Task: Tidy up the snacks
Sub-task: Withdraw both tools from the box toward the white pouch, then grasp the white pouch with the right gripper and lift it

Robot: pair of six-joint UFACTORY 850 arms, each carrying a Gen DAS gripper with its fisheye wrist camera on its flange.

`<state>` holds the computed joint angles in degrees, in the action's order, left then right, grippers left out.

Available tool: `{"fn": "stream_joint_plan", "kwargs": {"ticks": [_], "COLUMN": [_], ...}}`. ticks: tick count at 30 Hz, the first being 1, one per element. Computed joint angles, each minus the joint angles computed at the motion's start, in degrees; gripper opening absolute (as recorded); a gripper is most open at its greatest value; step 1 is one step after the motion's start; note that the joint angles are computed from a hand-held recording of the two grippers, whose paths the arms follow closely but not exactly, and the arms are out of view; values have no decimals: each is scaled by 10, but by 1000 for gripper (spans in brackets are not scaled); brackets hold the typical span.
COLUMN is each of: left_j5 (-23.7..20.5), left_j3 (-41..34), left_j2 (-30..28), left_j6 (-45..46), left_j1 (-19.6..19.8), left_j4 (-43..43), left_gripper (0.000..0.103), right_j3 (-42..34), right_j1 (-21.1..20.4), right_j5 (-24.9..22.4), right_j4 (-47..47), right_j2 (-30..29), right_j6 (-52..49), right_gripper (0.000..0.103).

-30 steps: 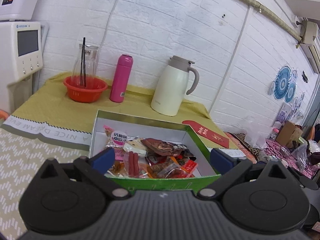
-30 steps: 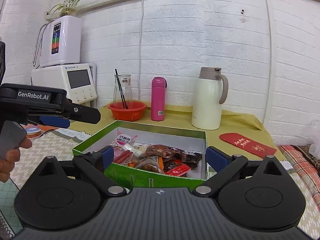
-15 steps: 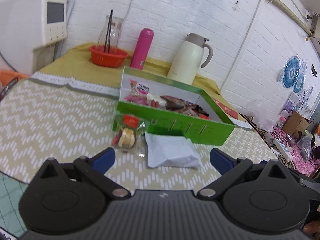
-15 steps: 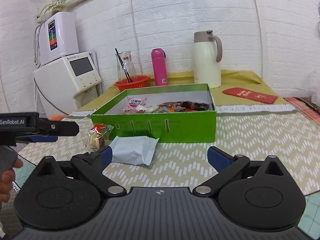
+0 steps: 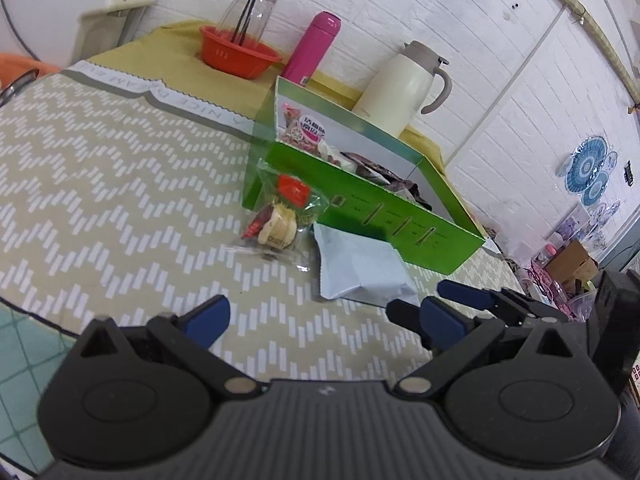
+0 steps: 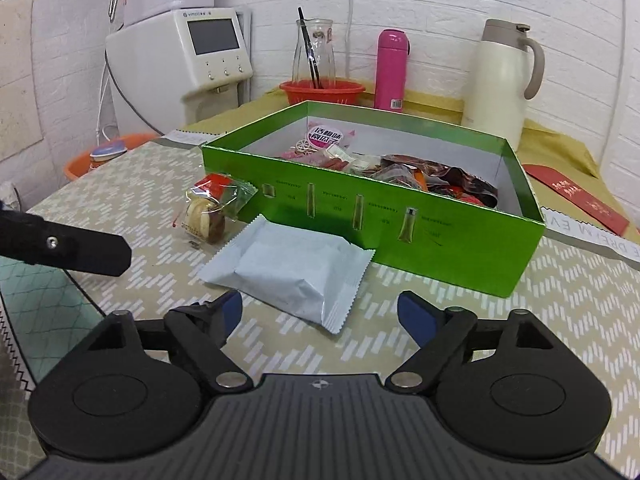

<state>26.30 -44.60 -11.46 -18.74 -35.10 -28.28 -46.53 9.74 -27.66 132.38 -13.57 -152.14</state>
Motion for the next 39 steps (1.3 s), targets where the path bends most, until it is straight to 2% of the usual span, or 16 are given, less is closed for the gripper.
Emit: {"fn": "stream_joint_plan", "kwargs": {"ticks": [1,2,3,4,5,8,12,13,14,16,26,28,34,36,37,39], "left_j5": [-5,-10,-15,-18,-23,-43,-54,-57,-58,-65,-96,-94,-95,-96,-97,-102], "left_j3": [-8,-16,-23,-29,-34,-51,-74,-80,-84,-92,-116,-118,-121,-122,-123,-127], "left_j2": [-6,-12,-17,-21,-25,-40,-61,-65,-69,-74,-88,-90,-93,-94,-95,-98], "left_j6": [6,14,22,26,18,-48,-81,-88,-104,-142,23,18,11,-36,-53,-63], "left_j1": [2,3,4,5,7,16,18,19,20,22,8,7,7,10,10,9], "left_j4": [4,6,8,12,31,119,163,173,192,234,83,86,96,148,168,183], "left_gripper": [100,100,98,96,92,75,75,75,75,72,70,70,69,58,54,42], "right_j3": [-8,-13,-16,-14,-4,36,70,73,75,72,56,56,39,37,35,34], "right_j1": [0,0,-3,-7,-12,-19,-38,-42,-47,-55,-49,-47,-45,-44,-46,-46], "right_j5": [3,5,6,2,-7,-20,-44,-50,-57,-66,-62,-65,-56,-54,-55,-57], "right_j4": [-4,-10,-39,-61,-59,-21,-36,-35,-45,-65,-61,-47,-75,-77,-86,-91], "right_j2": [-8,-12,-14,-12,-5,24,50,53,53,51,31,30,15,12,10,8], "right_j6": [3,9,34,55,51,-10,-3,-1,10,43,47,35,76,83,96,108], "right_gripper": [103,61,46,40,19,19,20,29,45,63,94,98,93,79,67,56]}}
